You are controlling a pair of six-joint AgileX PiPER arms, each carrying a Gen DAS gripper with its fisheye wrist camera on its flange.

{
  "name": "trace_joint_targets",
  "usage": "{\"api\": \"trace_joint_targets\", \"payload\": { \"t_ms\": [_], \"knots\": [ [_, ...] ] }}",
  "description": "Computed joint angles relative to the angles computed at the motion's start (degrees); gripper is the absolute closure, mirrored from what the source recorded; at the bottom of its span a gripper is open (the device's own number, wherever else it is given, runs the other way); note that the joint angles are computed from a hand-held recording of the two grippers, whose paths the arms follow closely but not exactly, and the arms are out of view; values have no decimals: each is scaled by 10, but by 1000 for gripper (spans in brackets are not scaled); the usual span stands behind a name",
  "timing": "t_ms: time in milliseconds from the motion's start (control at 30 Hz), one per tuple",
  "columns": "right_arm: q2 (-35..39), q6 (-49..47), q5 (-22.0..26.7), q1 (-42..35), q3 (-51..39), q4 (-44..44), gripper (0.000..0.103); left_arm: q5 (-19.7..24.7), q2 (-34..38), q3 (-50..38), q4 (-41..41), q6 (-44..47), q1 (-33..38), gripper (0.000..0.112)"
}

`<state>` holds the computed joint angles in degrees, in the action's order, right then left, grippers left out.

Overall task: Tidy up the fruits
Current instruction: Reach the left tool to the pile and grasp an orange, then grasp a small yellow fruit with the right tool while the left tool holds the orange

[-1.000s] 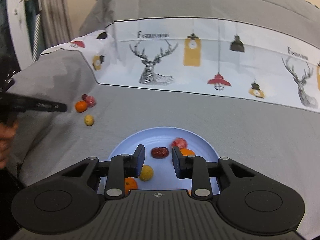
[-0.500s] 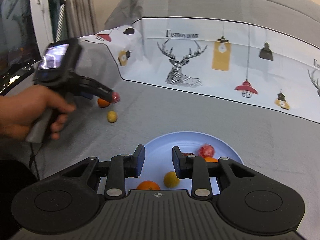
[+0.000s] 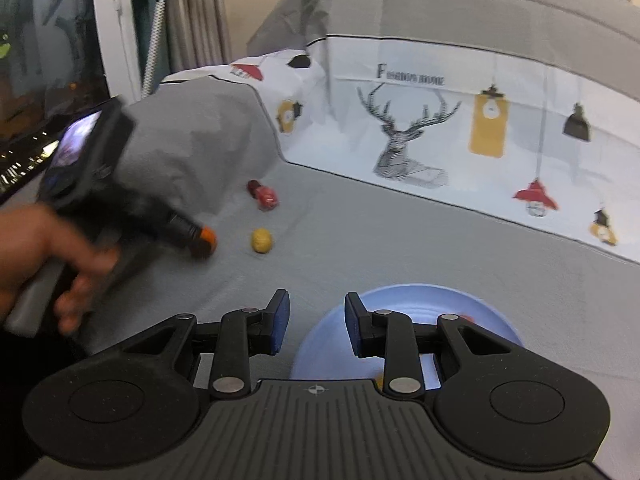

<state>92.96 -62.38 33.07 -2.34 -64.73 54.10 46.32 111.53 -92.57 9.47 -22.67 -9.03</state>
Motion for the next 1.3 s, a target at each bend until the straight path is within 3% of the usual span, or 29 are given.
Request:
{"api": "trace_joint_targets", "payload": {
  "t_ms": [33, 67, 200, 333, 400, 500, 567, 600, 667, 700, 933, 1067, 1200, 1300],
  "knots": [
    [7, 7, 12, 3, -11, -2, 84, -7, -19, 19, -10, 10, 0, 81],
    [14, 20, 18, 11, -23, -9, 88, -19, -39, 38, -19, 16, 0, 81],
    [61, 99, 2, 65, -95, -62, 88, -27, -69, 73, -8, 17, -13, 81],
    [166, 266, 11, 122, -238, -177, 71, -5, -48, 50, -29, 28, -3, 81],
    [226, 343, 26, 147, -318, -247, 69, -3, -46, 48, -49, 46, 5, 81],
    [302, 403, 62, 176, -422, -326, 52, -10, -50, 53, -57, 50, 11, 81],
    [343, 436, 82, 192, -476, -377, 52, -15, -53, 56, -56, 52, 12, 82],
    [365, 452, 102, 197, -506, -397, 53, -19, -57, 61, -57, 56, 12, 83],
    [403, 464, 152, 198, -564, -404, 77, -22, -59, 63, -64, 66, 13, 83],
    [406, 465, 160, 197, -571, -404, 78, -22, -59, 63, -68, 69, 15, 84],
    [255, 361, 90, 145, -371, -313, 78, -25, -62, 66, -84, 96, 14, 87],
    [135, 280, 93, 79, -239, -225, 78, -10, -67, 67, -160, 191, 26, 87],
    [26, 179, 116, 6, -127, -150, 78, -2, -63, 65, -184, 199, 34, 87],
    [-36, 91, 126, -55, -54, -100, 78, -11, -62, 66, -154, 161, 26, 72]
  ]
}}
